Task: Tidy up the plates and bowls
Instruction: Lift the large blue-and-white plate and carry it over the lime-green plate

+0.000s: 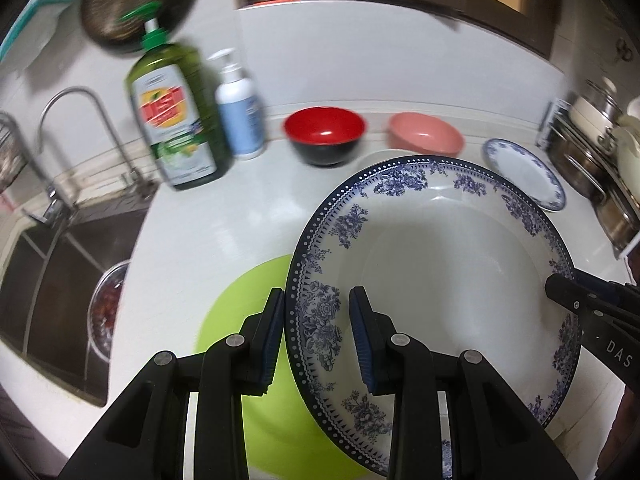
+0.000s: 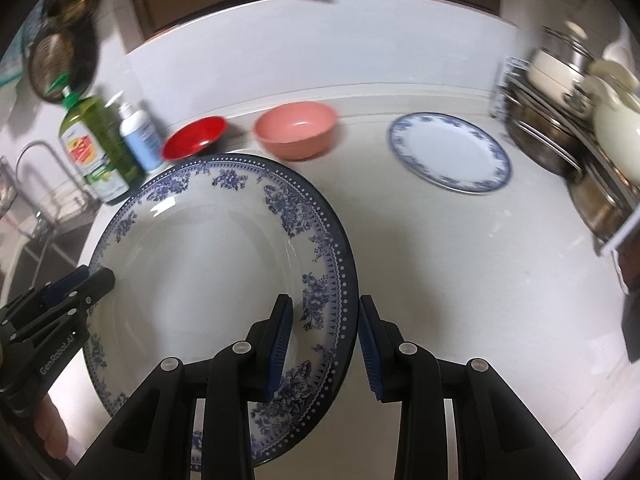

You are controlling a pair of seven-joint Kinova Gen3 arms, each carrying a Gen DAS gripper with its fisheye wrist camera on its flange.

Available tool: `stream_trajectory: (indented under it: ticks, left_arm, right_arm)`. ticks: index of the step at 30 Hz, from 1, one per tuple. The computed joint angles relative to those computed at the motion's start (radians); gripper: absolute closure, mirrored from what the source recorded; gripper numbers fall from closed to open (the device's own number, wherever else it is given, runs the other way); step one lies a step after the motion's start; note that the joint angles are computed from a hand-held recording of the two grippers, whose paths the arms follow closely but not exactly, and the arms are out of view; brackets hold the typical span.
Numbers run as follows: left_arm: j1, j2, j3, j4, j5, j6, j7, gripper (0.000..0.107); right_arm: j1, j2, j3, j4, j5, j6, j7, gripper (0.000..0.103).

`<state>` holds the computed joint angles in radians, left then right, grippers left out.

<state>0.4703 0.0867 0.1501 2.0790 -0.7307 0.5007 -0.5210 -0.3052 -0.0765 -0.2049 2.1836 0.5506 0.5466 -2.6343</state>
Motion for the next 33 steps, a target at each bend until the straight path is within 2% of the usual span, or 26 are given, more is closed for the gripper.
stream_trajectory:
  ticks: [5,14,18,21,33]
  left_arm:
    - [-0.043,-0.029,-0.013,0.039,0.028,0.006,-0.004,0.075]
    - [-0.126,-0.034,-0.021,0.100,0.035,0.001,0.003,0.074]
    - [-0.138,0.003,-0.037,0.104,0.039,-0.014,-0.006,0.074]
    - [-0.143,0.032,-0.053,0.100,0.080,-0.027,-0.050,0.074]
    - [-0.125,0.087,-0.108,0.088,0.169,-0.043,-0.158,0.074]
  right_arm:
    - [-0.051,0.049,-0.019,-0.044,0.003,0.005,0.025,0.069]
    - [-0.147,0.151,0.011,-0.118,-0.057,-0.009,0.132,0.069]
    - [-0.179,0.202,0.037,-0.138,-0.077,-0.037,0.170,0.069]
    - [-0.193,0.240,0.059,-0.149,-0.109,-0.051,0.206,0.069]
    - [-0.226,0.325,0.109,-0.185,-0.212,-0.038,0.310,0.068]
